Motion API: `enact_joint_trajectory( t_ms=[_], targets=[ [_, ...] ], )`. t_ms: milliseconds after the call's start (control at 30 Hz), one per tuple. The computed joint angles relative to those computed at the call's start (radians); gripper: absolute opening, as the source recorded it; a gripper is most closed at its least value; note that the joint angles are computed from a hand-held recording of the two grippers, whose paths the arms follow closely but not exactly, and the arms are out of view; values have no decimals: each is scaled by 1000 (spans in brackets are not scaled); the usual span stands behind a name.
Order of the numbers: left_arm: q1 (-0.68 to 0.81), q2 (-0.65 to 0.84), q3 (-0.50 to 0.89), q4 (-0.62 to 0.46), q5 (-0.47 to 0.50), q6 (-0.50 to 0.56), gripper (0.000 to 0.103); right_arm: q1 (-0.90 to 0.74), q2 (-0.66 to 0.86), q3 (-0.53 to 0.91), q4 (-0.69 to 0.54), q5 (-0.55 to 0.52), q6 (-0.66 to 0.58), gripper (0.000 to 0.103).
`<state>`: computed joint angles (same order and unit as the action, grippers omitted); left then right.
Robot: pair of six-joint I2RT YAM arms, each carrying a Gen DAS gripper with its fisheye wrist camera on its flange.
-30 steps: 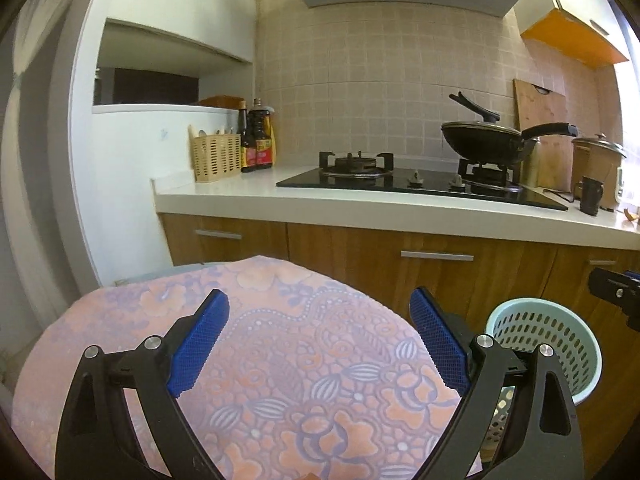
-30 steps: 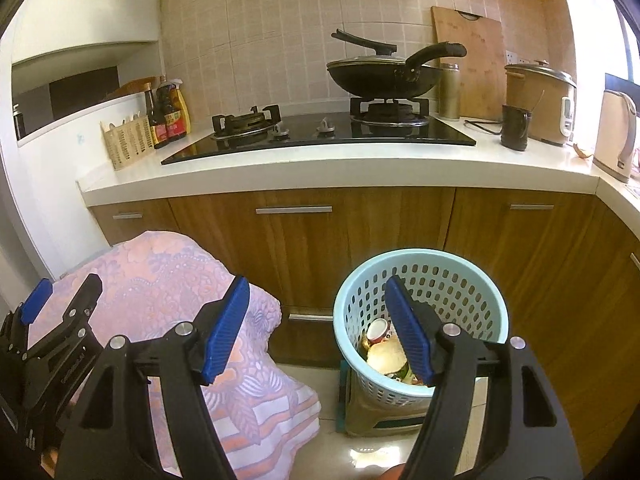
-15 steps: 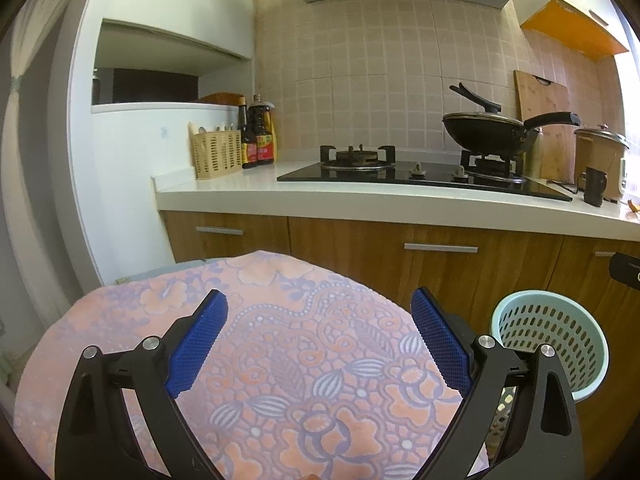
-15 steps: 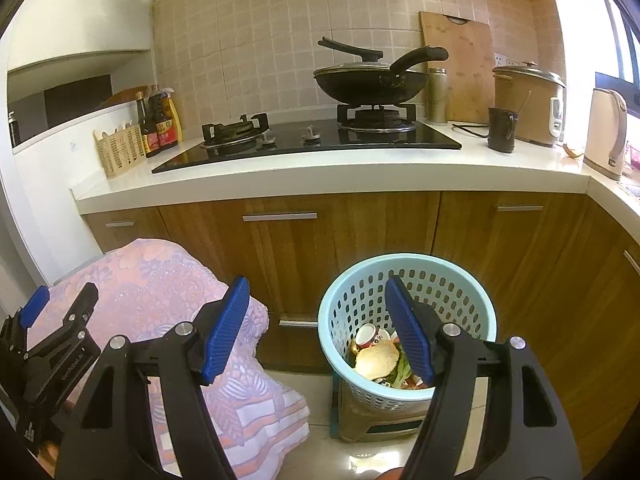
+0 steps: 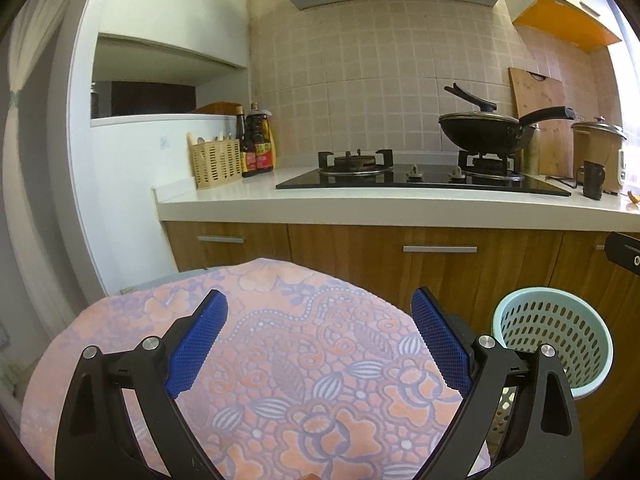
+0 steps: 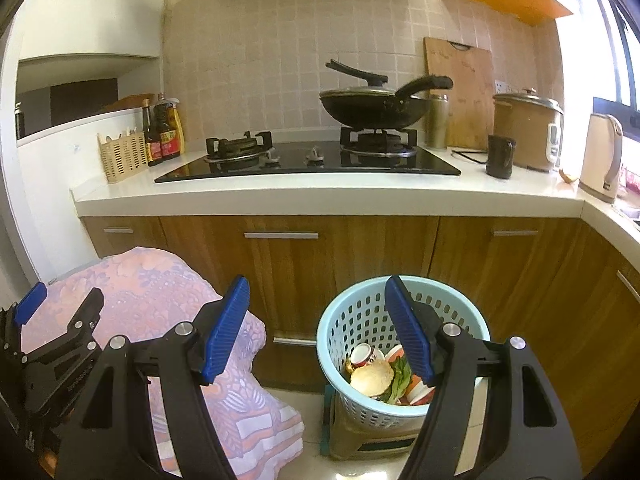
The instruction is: Collect trash
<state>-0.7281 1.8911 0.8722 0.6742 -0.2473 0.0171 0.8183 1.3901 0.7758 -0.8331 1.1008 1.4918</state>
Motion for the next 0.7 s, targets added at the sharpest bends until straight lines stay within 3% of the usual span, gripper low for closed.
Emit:
enact_joint_trajectory(
  t_ms=[700],
  targets=[
    [16, -3, 4, -11, 31, -23, 90, -9, 31, 28, 42, 11, -57, 66]
  ],
)
